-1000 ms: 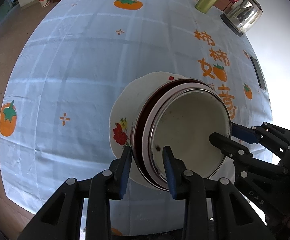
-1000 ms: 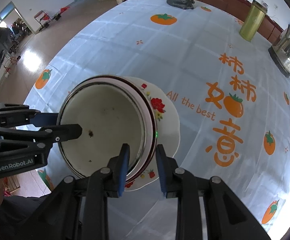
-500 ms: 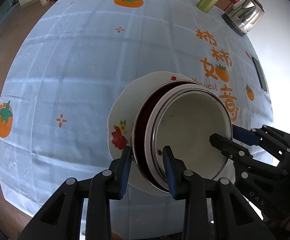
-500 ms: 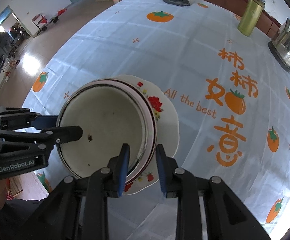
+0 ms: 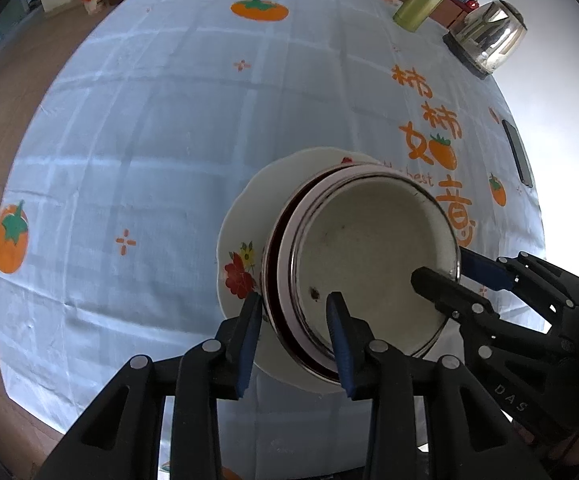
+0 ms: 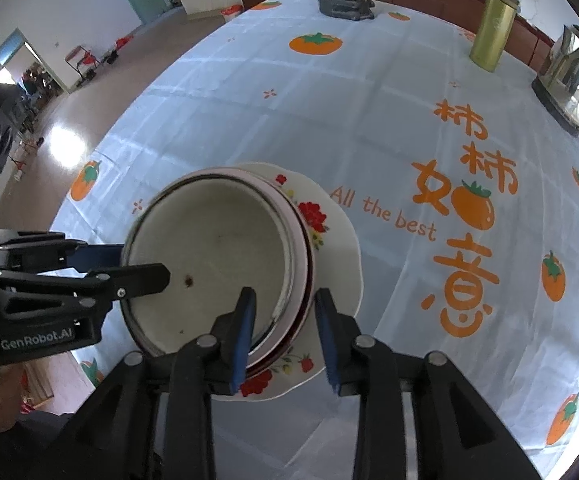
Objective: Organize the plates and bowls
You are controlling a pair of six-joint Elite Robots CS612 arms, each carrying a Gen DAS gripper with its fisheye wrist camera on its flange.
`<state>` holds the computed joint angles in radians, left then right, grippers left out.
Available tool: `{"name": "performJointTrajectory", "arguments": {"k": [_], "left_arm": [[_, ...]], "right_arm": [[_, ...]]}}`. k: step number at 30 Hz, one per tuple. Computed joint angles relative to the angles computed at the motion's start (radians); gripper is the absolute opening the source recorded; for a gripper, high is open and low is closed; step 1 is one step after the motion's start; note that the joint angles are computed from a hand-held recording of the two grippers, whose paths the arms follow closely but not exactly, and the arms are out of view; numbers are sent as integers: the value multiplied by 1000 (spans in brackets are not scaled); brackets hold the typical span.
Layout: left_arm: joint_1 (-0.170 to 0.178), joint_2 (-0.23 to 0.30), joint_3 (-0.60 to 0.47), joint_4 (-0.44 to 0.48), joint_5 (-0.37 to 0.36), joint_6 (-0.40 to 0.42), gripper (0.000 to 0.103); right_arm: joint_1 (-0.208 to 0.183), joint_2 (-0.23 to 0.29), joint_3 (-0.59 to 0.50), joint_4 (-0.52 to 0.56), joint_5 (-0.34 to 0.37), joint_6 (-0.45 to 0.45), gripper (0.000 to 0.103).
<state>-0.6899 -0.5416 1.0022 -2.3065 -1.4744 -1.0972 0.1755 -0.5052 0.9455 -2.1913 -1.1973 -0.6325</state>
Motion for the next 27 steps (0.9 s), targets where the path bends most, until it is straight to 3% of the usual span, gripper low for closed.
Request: {"name": "performJointTrajectory", "arguments": {"k": [2,4,5,7,9,11,13,15,21,27], "left_arm": [[-7,-10,7,-7,37,9,37],[-14,-20,12,-12,77,18,38],[-22,-28,17,-24,117,30,39],[-35,-38,18,-31,188,54,49],[-50,-48,20,-33,269,75,62],[-67,-59,29,-46,359,100,63],[-75,-69,38,-71,400,114,65],[-84,-78,48,-93,447,119,66],[-106,-91,61,-117,552,124,66],[-119,-100,69,-123,582,135,66]], "right_arm": [[-3,-6,12,-18,14,4,40],[-6,-18,33,-49,28,11,53],[-9,-31,56,-90,37,15,53],[-14,-49,89,-159,57,26,56],[-22,-77,147,-293,82,55,60],[-30,-98,195,-428,104,92,68],[-39,-118,244,-578,124,135,80],[-43,-130,275,-687,121,169,84],[-55,-152,318,-822,130,238,89],[-64,-166,348,-881,131,268,92]]}}
